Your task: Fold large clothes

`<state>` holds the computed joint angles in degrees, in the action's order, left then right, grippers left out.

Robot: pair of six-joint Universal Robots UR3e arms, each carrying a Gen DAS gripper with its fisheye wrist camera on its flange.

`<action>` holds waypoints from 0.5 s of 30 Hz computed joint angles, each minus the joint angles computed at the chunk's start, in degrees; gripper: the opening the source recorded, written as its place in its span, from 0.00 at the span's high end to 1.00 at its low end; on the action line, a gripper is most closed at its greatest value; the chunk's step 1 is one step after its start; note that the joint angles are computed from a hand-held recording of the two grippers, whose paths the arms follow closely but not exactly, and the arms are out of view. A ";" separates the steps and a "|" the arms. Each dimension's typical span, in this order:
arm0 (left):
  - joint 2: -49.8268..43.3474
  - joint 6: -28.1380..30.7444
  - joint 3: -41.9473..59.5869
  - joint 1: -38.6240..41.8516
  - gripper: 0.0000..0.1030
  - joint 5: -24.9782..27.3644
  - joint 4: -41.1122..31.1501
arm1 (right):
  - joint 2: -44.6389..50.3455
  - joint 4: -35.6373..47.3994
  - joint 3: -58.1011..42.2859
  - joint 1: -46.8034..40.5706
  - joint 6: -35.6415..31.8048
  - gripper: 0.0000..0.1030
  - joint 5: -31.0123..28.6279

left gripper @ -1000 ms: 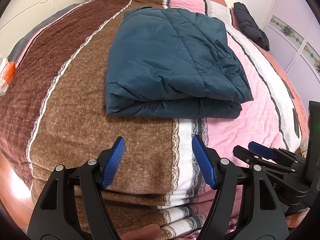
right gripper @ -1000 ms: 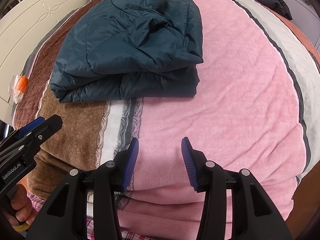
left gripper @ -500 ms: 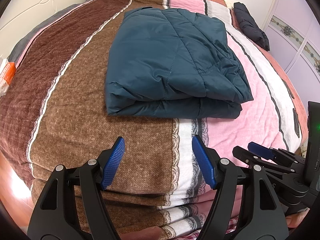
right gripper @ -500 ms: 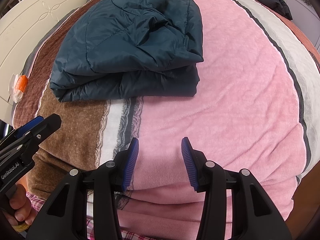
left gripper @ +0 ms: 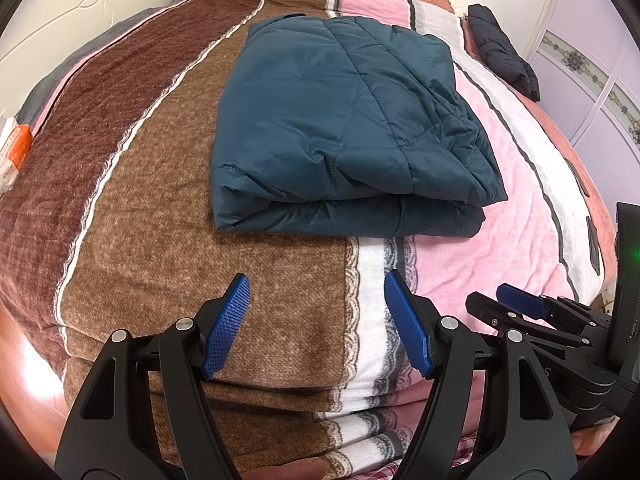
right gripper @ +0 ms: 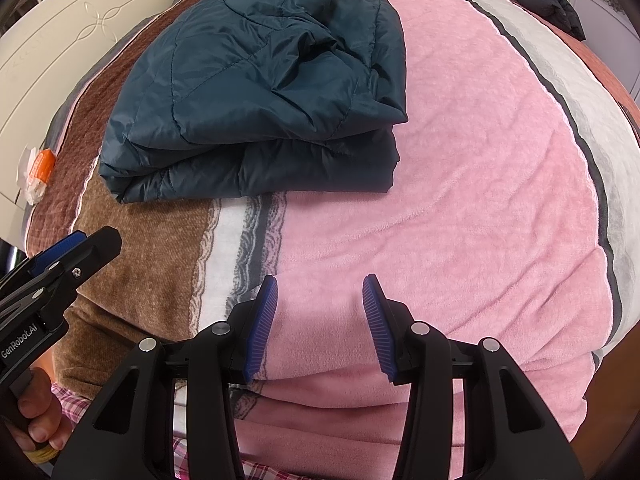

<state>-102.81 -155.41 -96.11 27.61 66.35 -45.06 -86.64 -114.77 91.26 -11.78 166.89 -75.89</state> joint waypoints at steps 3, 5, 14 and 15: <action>-0.07 0.04 0.13 0.06 0.33 -0.01 0.04 | -0.08 0.12 0.06 -0.12 -0.15 0.56 0.05; -0.07 0.01 0.13 0.02 0.33 0.04 -0.02 | 0.02 0.10 -0.05 -0.01 -0.05 0.56 0.00; 0.00 -0.08 -0.06 -0.09 0.33 0.11 0.24 | -0.13 0.14 0.03 -0.04 -0.07 0.56 -0.01; -0.02 -0.06 -0.03 -0.09 0.33 0.14 0.24 | 0.00 0.10 -0.05 0.05 0.01 0.56 -0.04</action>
